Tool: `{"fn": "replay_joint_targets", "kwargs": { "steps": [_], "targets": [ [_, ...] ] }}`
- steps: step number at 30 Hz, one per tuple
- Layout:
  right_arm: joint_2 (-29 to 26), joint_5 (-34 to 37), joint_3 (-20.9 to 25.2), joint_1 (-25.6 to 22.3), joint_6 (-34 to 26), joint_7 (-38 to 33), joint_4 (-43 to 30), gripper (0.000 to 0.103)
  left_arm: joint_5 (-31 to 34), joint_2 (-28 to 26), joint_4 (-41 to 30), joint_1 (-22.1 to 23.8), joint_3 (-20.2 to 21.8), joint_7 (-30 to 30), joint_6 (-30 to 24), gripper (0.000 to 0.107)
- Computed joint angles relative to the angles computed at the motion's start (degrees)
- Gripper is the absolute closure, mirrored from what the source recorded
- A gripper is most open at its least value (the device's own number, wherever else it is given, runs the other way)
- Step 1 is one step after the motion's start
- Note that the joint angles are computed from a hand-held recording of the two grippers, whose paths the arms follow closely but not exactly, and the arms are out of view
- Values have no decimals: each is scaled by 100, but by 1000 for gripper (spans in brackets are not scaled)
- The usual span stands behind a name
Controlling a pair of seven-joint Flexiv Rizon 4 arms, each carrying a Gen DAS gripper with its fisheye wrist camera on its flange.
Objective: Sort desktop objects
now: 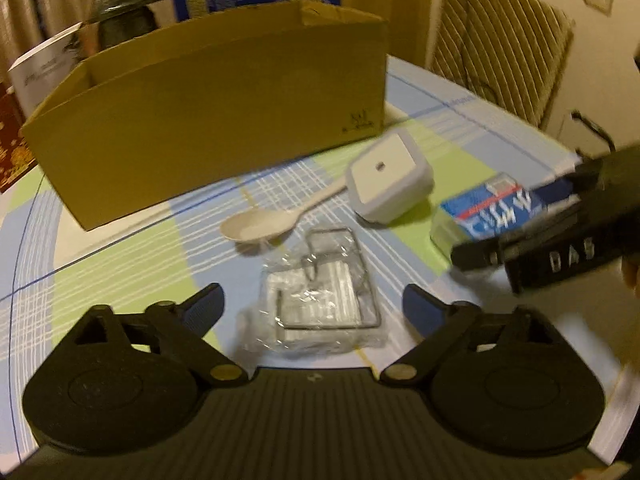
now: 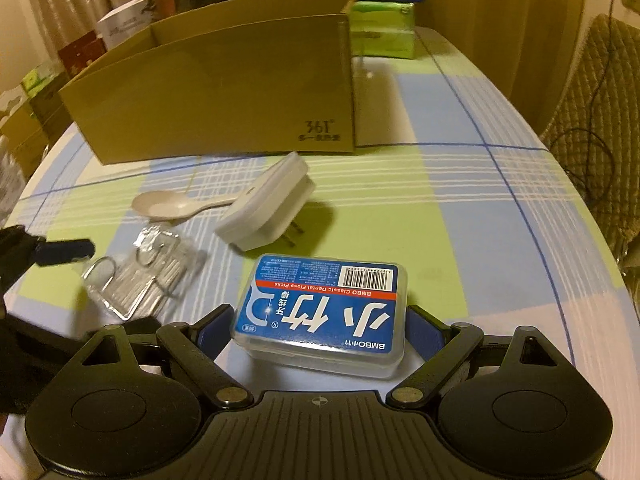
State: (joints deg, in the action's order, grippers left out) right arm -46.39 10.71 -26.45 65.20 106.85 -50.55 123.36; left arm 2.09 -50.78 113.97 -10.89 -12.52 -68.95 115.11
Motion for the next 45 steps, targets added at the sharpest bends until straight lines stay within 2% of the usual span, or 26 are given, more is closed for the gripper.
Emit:
{"fn": "replay_joint_targets", "kwargs": {
  "steps": [4, 9, 12, 17, 34, 40, 45],
  "targets": [
    [-12, 8, -29, 44, 16, -18, 10, 15, -243, -5, -38, -494, 487, 176, 80, 21],
    [-30, 25, 1, 29, 18, -27, 2, 15, -298, -66, -43, -300, 240, 41, 82, 31],
    [-32, 44, -10, 38, 23, -20, 3, 15, -380, -65, -63, -405, 322, 24, 43, 42],
    [-43, 16, -4, 37, 17, -48, -8, 15, -338, -31, -38, -323, 233, 5, -44, 53],
    [-80, 383, -166, 324, 316, -275, 73, 15, -215, 222, 318, -87, 59, -492, 198, 55],
    [197, 536, 33, 333, 334, -246, 222, 15, -174, 310, 476, 26, 20, -796, 366, 55],
    [412, 551, -95, 575, 232, -272, 361, 15, -252, 520, 726, -48, 94, -1088, 481, 55]
  ]
}}
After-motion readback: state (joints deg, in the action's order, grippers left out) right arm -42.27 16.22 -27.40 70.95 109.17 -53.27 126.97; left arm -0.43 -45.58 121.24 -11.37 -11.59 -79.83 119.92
